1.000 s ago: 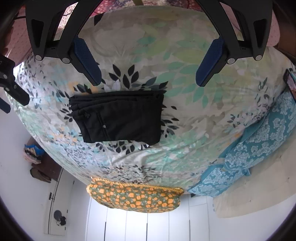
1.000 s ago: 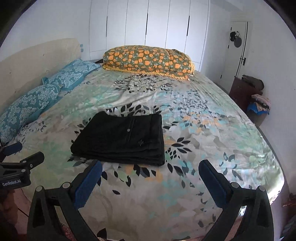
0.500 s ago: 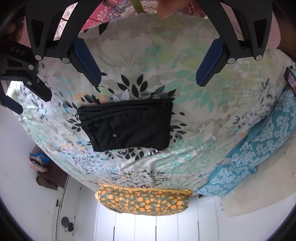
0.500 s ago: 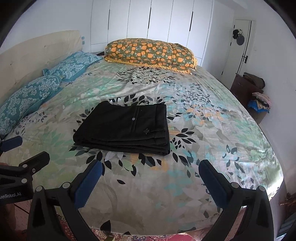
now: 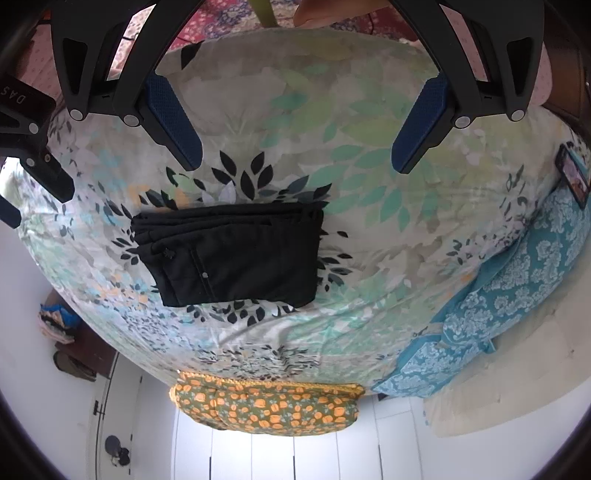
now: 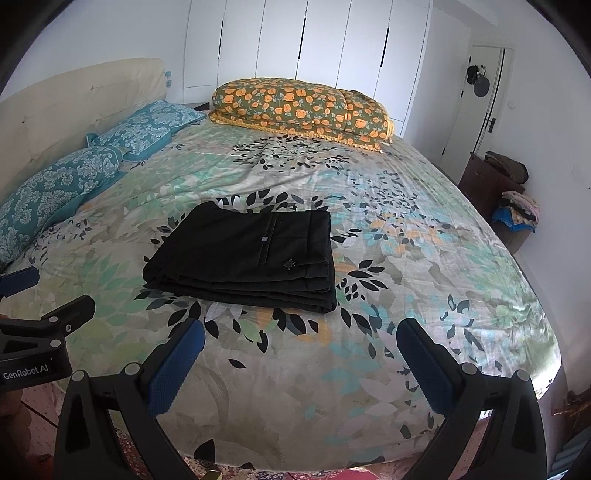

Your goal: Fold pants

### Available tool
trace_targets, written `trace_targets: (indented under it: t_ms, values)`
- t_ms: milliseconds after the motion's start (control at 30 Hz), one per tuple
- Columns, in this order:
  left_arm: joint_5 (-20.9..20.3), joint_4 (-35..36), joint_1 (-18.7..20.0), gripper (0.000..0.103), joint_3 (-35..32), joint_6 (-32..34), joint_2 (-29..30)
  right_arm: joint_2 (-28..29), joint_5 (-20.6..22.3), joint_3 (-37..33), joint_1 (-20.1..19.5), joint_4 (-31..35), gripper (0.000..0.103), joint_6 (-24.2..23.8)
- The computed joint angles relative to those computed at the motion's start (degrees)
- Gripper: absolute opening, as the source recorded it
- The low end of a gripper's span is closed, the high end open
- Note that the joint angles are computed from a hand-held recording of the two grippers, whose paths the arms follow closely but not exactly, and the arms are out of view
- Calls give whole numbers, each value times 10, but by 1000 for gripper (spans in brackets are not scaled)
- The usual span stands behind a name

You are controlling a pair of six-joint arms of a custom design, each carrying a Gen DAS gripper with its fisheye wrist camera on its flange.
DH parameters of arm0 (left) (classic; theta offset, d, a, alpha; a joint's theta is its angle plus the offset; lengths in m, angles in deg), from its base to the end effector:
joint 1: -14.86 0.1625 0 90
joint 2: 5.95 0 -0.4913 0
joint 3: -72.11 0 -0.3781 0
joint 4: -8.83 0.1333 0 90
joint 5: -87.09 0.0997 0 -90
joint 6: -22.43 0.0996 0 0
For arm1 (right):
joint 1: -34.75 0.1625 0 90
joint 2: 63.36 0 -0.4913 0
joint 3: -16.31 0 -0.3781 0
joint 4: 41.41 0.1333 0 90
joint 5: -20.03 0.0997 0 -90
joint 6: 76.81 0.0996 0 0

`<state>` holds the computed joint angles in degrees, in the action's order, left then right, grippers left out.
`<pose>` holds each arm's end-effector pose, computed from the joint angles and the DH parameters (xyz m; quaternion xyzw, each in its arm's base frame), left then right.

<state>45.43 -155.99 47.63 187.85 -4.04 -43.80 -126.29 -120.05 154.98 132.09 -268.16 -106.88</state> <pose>-0.3612 -0.4795 0.0228 0.2525 0.8764 -0.2549 0.3212 0.1102 -0.4102 0.2898 0.0468 -0.8083 0.3790 0.4481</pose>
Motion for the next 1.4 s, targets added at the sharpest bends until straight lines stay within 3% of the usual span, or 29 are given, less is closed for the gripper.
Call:
trace_targets:
  t_ms: [200, 400, 1400]
  values:
    - [18, 7, -2, 102, 2, -6, -1, 6, -8, -2, 0, 1, 103, -9]
    - [19, 10, -2, 102, 1, -5, -2, 21, -21, -6, 7, -32, 103, -50]
    - [-9, 9, 0, 102, -9, 8, 6, 14, -16, 1, -7, -20, 103, -39]
